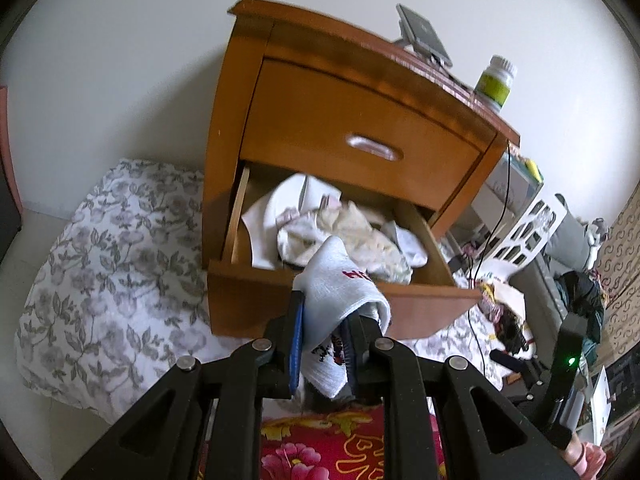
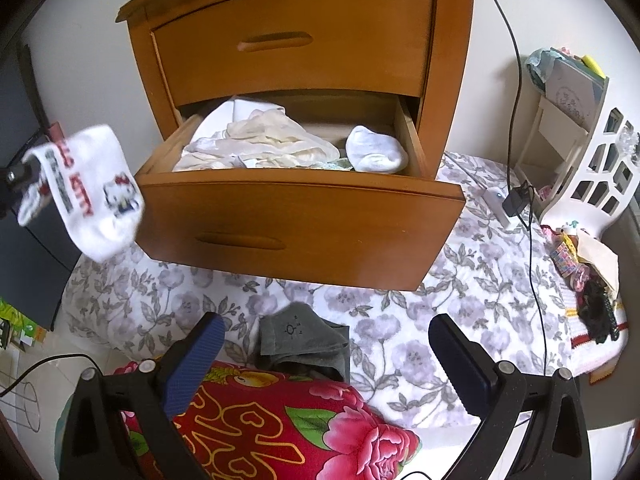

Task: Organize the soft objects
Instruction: 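Lower the Hello Kitty shirt onto the bedspread beside the grey cloth, open left gripper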

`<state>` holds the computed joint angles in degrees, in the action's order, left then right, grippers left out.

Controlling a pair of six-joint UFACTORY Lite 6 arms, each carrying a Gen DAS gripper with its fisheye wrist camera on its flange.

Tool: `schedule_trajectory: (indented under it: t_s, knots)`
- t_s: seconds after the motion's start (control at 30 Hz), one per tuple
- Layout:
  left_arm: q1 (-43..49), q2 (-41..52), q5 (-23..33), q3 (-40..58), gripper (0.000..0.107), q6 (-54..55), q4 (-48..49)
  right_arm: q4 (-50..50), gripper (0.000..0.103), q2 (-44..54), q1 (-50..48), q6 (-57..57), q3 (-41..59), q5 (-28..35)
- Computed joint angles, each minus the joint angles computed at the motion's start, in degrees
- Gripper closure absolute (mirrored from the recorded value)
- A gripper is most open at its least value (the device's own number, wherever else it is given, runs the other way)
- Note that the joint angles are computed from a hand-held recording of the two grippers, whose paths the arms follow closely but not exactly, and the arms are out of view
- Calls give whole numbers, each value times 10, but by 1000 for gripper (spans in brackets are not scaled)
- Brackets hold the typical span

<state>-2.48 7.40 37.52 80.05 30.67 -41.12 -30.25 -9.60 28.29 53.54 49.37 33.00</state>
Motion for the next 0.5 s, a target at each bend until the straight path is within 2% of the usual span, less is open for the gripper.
schedule_trajectory:
  t_s: [0.2,0.5]
  knots:
    - [-18,22,-1,-8,89,-15,22,0,0,-4,3,2,-2,3]
    - [-56,88,-36,-27,89,-65,67,6,0,1,-2,0,-7,-3]
